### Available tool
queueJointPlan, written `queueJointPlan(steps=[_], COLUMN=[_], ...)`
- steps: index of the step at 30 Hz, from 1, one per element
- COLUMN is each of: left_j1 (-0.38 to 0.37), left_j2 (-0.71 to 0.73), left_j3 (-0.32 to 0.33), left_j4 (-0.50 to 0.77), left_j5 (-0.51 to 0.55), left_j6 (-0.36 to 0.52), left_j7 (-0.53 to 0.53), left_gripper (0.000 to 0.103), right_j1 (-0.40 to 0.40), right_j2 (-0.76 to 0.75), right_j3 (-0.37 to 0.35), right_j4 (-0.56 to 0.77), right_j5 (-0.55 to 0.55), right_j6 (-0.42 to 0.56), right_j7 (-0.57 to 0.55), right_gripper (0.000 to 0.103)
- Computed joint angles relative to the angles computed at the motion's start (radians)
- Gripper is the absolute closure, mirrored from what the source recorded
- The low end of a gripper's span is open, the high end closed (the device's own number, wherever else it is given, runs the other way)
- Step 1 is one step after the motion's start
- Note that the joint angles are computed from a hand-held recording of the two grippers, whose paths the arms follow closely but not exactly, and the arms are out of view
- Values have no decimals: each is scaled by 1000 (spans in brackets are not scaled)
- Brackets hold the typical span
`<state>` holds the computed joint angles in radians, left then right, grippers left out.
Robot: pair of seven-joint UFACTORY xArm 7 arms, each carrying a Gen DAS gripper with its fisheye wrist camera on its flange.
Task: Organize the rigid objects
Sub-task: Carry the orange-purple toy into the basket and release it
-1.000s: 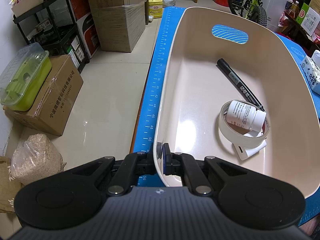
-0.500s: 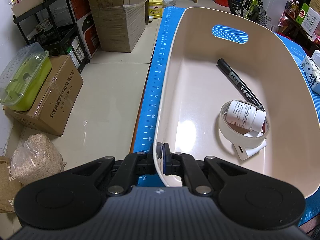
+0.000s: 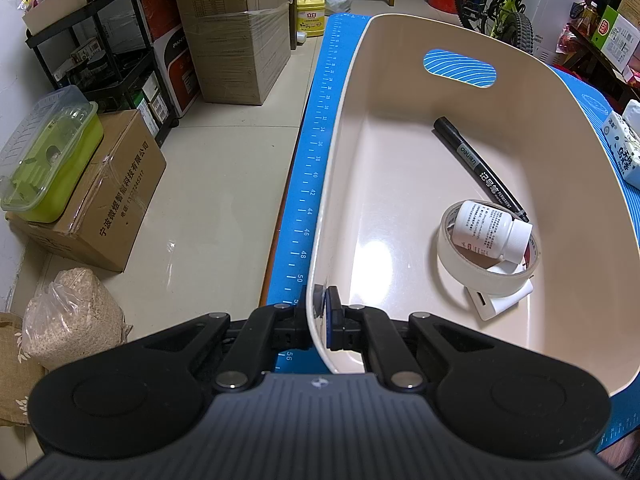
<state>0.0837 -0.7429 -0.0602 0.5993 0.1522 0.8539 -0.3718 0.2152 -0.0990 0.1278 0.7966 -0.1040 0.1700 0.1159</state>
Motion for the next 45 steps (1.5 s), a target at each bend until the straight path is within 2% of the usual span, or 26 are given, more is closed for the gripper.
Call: queueJointPlan(steps=[7, 11, 15, 20, 22, 25, 31, 34, 39, 45], left_j1=[-1, 0, 0, -1, -1, -1, -1, -1, 0, 1], left_j2=[1, 2, 2, 3, 3, 3, 5, 1, 1, 1], left_j3=[0, 0, 0, 0, 0, 0, 2, 4, 3, 2], left_j4=[1, 4, 5, 5, 5, 7, 9, 7, 7, 7], left_j5=[1, 3, 4, 5, 5, 6, 6, 6, 5, 5], left_j6=[1, 4, 5, 6, 6, 7, 8, 8, 9, 8], left_j7=[-1, 1, 1, 1, 1, 2, 5, 9, 10, 9], left_gripper=[96, 96, 96, 96, 96, 96, 96, 96, 96, 96], right_j1=[-21, 19, 129, 300, 333, 337, 286, 268, 255, 253], right_j2=[-53, -82, -102, -105, -94, -62, -1, 34, 70, 110], right_j3=[18, 5, -47, -118, -118, -80, 26, 63, 97, 105], right_j4=[-1, 10, 37, 94, 126, 179, 256, 289, 321, 372], right_j5=[-45, 7, 132, 343, 407, 453, 438, 382, 267, 167], right_j6=[-39, -81, -101, -84, -67, -34, 46, 92, 175, 311], right_j7=[50, 16, -110, -330, -399, -452, -402, -352, -275, -224], right_gripper=[57, 57, 57, 56, 56, 56, 56, 57, 56, 56])
